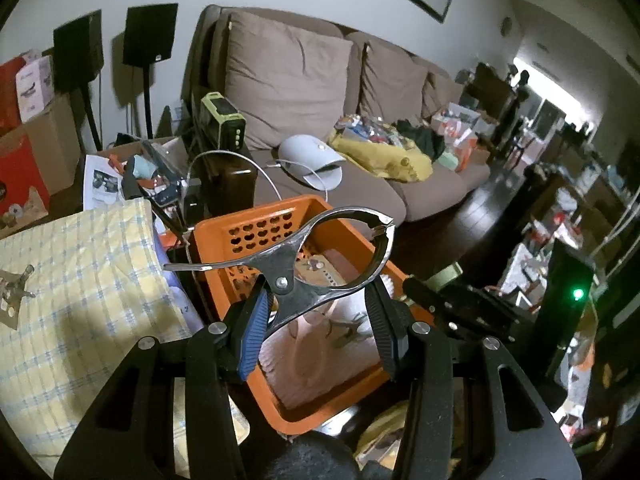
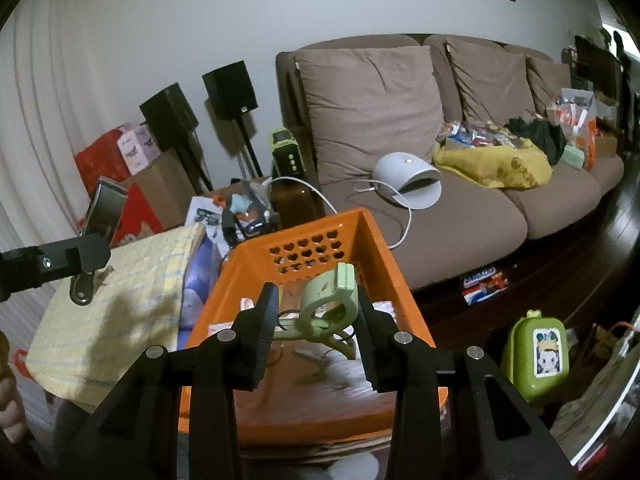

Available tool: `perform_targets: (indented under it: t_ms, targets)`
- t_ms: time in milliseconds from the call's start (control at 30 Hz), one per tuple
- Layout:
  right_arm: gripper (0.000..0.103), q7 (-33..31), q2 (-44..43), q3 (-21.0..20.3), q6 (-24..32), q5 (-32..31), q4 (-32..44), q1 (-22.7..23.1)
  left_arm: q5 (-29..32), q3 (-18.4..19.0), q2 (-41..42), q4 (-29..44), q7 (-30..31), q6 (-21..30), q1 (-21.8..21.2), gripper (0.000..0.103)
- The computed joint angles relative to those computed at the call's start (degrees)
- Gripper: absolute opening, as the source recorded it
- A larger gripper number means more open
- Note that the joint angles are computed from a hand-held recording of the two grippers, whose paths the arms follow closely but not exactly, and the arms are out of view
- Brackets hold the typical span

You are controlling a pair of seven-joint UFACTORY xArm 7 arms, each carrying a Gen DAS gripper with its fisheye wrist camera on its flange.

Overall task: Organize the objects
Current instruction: 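Lower the metal clip and the green clip into the orange basket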

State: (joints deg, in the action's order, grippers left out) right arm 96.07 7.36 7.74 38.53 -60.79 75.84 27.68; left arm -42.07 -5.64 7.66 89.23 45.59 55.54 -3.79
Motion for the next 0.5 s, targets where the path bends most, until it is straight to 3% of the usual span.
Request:
perform_targets:
  t_ms: [133,233,400,500]
  targets:
    - [0.037,-0.59,0.22,0.02,-0.05,0.54,0.29,0.03,-1.43,-0.1,-0.34,-1.12,0.14,-1.49,-0.01,0.044]
    - [0.037,1.29,-0.32,-0.49,-3.86,-0.11,-1.05,-0.62,-1.01,-0.27,-1.35,-3.6,0.48,-2.49,-0.63,0.044]
    - [0.037,0.48,-0.17,-0.39,-3.9,0.48,-0.94,-0.76,-1.59,-0.17,-1.01,-4.59,-0.33,-0.97,-0.97,0.044]
    - [0.037,1.11,-0.09,-0.45,-4.39,0.4,-0.96,-0.8,-2.07,-0.46,-2.78,-7.88,1.48,-6.4,-1.88,0.044]
